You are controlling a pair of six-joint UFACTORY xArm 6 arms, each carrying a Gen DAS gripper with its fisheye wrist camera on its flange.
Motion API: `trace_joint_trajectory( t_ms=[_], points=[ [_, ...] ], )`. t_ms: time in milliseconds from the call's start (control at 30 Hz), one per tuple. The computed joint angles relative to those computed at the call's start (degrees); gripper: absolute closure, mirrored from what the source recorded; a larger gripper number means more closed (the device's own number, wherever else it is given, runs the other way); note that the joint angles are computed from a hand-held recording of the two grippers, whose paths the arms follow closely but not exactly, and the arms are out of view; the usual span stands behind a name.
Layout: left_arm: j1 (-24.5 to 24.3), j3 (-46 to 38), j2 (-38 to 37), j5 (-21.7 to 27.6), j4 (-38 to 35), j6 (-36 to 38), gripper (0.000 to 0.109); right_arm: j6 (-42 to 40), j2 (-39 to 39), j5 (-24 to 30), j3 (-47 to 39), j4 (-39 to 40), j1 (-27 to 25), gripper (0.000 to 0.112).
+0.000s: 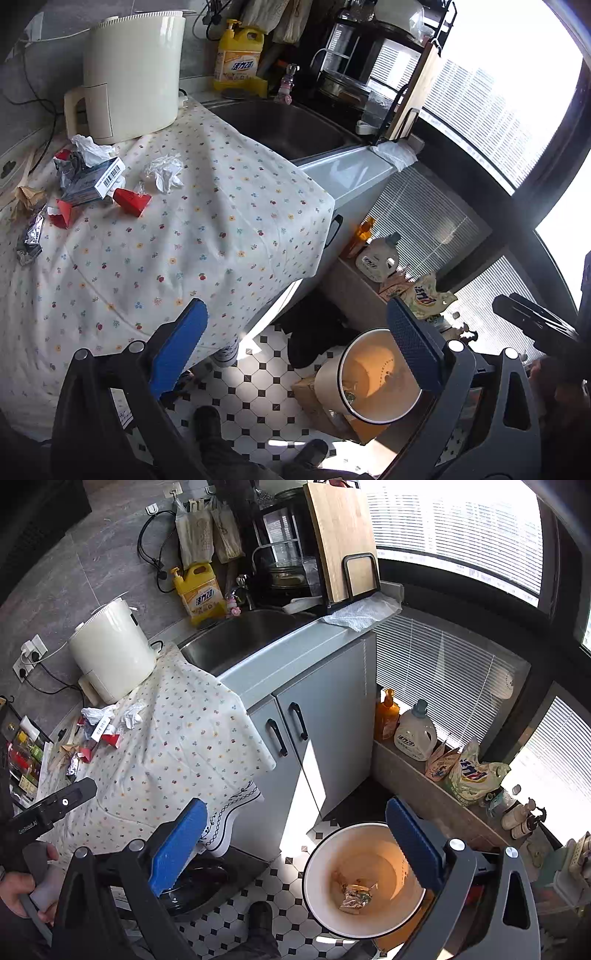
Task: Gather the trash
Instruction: 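Move both tools back to the counter trash, then grasp the crumpled brown paper with the left tool while the right tool grasps the white tissue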
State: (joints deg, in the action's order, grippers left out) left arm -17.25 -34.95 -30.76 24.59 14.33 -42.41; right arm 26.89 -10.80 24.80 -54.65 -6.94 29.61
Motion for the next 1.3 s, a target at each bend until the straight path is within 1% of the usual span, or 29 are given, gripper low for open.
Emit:
trace_joint_trajectory(
  t_ms=[200, 333, 433, 533, 667, 733, 900, 1067, 1133, 1200, 1233, 1300],
  points=[
    [8.01, 4.44, -6.66, 0.58, -3.47, 5.54, 0.012, 5.14, 6.36, -1.72, -8.06, -5.68, 4.42, 0.017],
    [13.87, 6.63, -9.97, 0.19, -6.78, 10.51, 0.012, 8.02, 11.07, -0.63, -14.65, -9.61, 7.22, 0.017],
    [18.48, 8.10, -11.97, -0.48, -10.89, 15.61, 0.012, 10.36, 14.95, 0.23, -19.89, -11.94, 9.15, 0.017],
    [23.12, 8.93, -12.62, -1.51, -15.90, 21.50, 0.012, 14.48, 18.82, 1.81, -25.42, -17.36, 11.19, 0.017],
    [29.03, 9.45, -12.10, -3.29, -24.19, 31.04, 0.012, 14.53, 24.45, 3.95, -33.18, -19.12, 13.74, 0.017],
    [31.61, 9.18, -11.09, -4.35, -28.79, 36.42, 0.012, 14.91, 27.22, 4.96, -36.90, -19.06, 14.67, 0.017],
    [37.31, 6.41, -5.90, -5.89, -42.92, 52.38, 0.012, 19.84, 33.92, 5.96, -45.58, -21.27, 16.32, 0.017],
    [42.02, 1.44, 1.14, -5.31, -54.43, 66.51, 0.013, 21.89, 42.75, 12.19, -58.48, -23.43, 18.55, 0.017],
    [43.84, -1.07, 4.21, -4.20, -58.34, 71.26, 0.020, 20.48, 46.11, 13.80, -63.43, -23.09, 19.25, 0.017],
    [45.28, -3.60, 7.29, -2.86, -60.75, 74.13, 0.026, 18.11, 49.30, 14.71, -68.05, -21.61, 19.73, 0.017],
    [45.89, -4.78, 8.77, -2.30, -61.39, 74.97, 0.029, 16.72, 51.25, 15.92, -71.15, -20.69, 19.99, 0.017],
    [46.76, -7.15, 11.89, -1.61, -62.55, 76.51, 0.032, 14.67, 55.66, 19.15, -78.38, -19.35, 20.48, 0.017]
  ],
)
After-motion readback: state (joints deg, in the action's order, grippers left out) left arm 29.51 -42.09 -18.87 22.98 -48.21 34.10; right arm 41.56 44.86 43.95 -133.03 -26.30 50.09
